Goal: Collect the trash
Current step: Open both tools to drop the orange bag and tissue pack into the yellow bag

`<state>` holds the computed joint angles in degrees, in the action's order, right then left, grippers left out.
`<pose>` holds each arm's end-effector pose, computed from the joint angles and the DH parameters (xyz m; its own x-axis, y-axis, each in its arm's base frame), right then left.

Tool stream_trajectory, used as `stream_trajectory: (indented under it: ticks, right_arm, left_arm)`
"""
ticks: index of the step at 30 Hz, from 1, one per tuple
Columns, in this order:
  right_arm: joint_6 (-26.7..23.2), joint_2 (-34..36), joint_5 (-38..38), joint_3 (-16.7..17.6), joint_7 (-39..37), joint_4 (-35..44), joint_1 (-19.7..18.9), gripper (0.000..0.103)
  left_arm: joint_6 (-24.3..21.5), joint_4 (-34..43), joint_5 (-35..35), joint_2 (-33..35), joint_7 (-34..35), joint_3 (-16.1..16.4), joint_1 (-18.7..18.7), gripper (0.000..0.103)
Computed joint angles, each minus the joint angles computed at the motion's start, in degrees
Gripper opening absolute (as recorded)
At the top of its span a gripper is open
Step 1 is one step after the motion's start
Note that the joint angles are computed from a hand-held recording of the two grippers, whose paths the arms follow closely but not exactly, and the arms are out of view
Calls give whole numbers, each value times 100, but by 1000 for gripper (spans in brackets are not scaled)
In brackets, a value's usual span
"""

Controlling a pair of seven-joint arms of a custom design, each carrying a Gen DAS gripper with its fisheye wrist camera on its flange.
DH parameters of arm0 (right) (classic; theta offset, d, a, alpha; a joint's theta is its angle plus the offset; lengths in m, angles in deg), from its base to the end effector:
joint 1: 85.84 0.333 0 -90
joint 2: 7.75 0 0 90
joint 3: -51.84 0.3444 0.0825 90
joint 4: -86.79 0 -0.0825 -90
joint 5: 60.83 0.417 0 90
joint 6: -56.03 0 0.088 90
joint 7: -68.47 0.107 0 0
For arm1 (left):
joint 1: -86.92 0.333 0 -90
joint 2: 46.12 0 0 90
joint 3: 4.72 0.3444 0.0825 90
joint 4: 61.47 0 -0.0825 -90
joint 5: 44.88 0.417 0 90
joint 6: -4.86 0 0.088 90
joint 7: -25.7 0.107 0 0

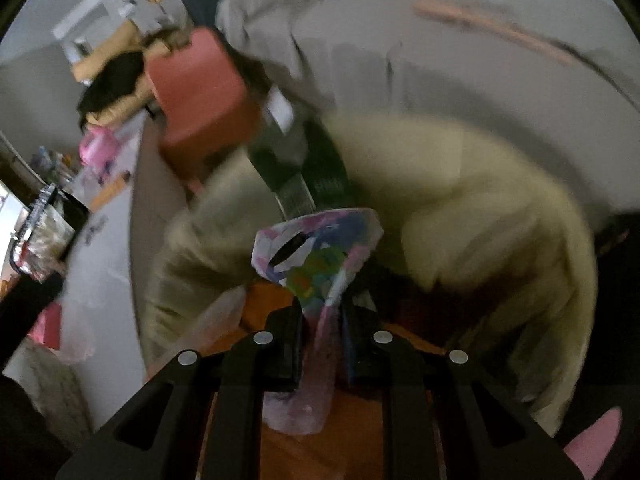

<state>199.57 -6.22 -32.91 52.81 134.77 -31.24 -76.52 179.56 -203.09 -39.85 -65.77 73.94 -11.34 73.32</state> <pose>0.6092 0.1071 0.4784 0.3065 -0.9204 -0.2427 -0.8711 -0.1684 -0.4613 0.4635 -0.1829 0.5378 0.0686 -0.8953 0.4402 -0.6483 -0.3753 -0.6624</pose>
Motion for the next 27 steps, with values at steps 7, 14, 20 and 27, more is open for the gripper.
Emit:
stream_trajectory:
  ticks: [7, 14, 20, 27]
  right_arm:
    - [21, -337, 442, -43, -374, -247, -20, 40]
    - [381, -1096, 861, -206, -1134, -699, 48, 57]
    - [237, -1469, 1731, -518, -2015, -756, 132, 71]
    - [210, -1162, 2243, -491, -2162, -348, 36, 77]
  left_arm:
    - [2, -25, -1, -56, -65, -44, 94, 58]
    - [-140, 12, 478, -261, -638, -483, 643, 60]
    - [-215, 56, 934, -429, -1275, -774, 955, 60]
    - [-433, 57, 1232, -570, -1374, -716, 883, 63]
